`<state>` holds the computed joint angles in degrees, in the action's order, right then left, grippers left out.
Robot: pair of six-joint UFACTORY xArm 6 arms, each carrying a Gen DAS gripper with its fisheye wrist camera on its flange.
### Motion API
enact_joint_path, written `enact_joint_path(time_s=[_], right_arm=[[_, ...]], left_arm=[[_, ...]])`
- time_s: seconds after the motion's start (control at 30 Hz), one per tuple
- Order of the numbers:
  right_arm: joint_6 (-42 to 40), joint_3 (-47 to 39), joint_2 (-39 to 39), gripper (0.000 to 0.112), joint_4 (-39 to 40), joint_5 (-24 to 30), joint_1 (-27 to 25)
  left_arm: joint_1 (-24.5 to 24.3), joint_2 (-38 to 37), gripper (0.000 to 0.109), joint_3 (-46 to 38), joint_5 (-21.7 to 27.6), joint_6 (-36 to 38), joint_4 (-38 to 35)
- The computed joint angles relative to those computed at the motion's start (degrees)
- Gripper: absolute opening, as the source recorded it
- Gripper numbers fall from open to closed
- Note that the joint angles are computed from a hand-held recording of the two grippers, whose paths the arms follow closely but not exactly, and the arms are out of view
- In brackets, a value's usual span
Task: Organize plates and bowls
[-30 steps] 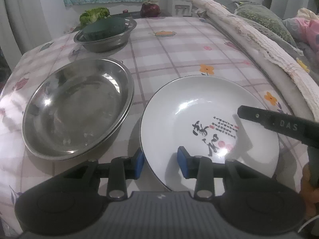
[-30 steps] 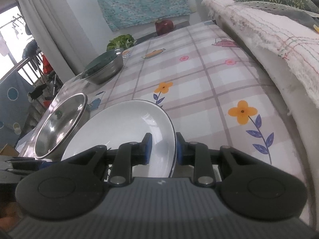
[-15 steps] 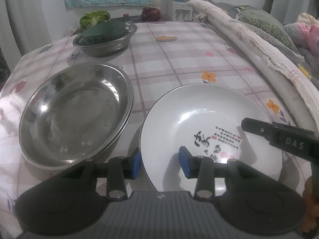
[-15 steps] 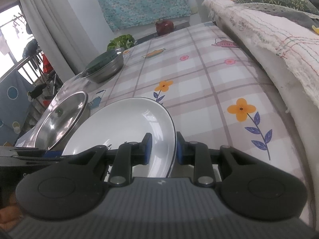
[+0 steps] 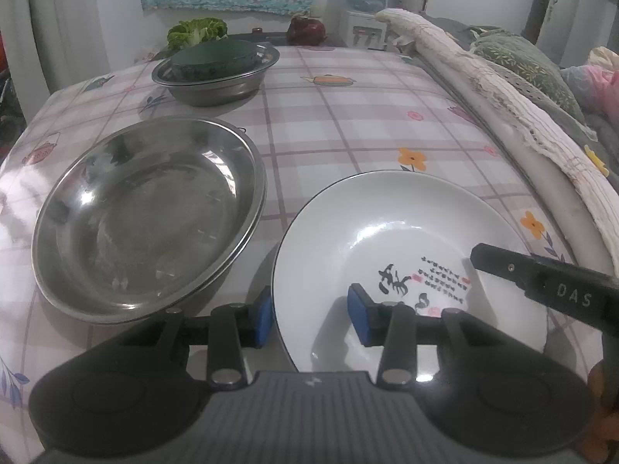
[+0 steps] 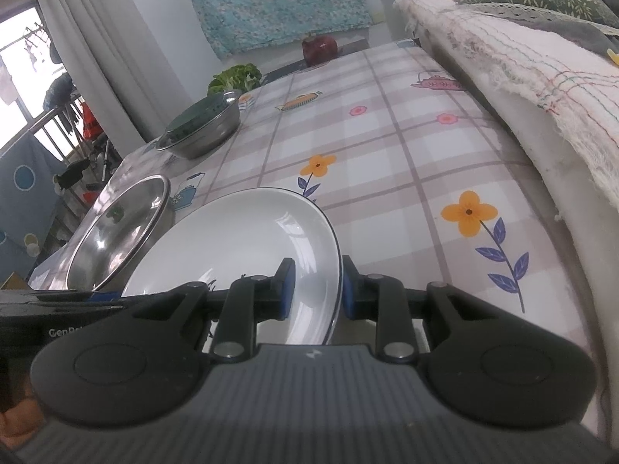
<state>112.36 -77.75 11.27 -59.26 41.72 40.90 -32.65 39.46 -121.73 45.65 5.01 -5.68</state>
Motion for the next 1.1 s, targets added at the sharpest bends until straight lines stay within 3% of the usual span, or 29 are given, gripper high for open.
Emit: enact_joint_path(time_s=[0.4,0.97,1.1], right_arm=[[-1.4,0.9,-0.7,0.024,0.3,-1.7,-0.5],[2.3,5.6,-3.3,0.024,-4.1,-9.0,-2.8],[2.7,5.7,-3.3,0.024,-4.5,-8.9,-2.8]], left_arm=[[-0.4,-0.1,0.042,0.3,-0.9,-3.1,2.4],[-1.4,1.2,0.042,-2.2,1.0,-6.6,7.5],[-1.5,0.2,0.042,-0.2,-0.8,-6.0,8.4]])
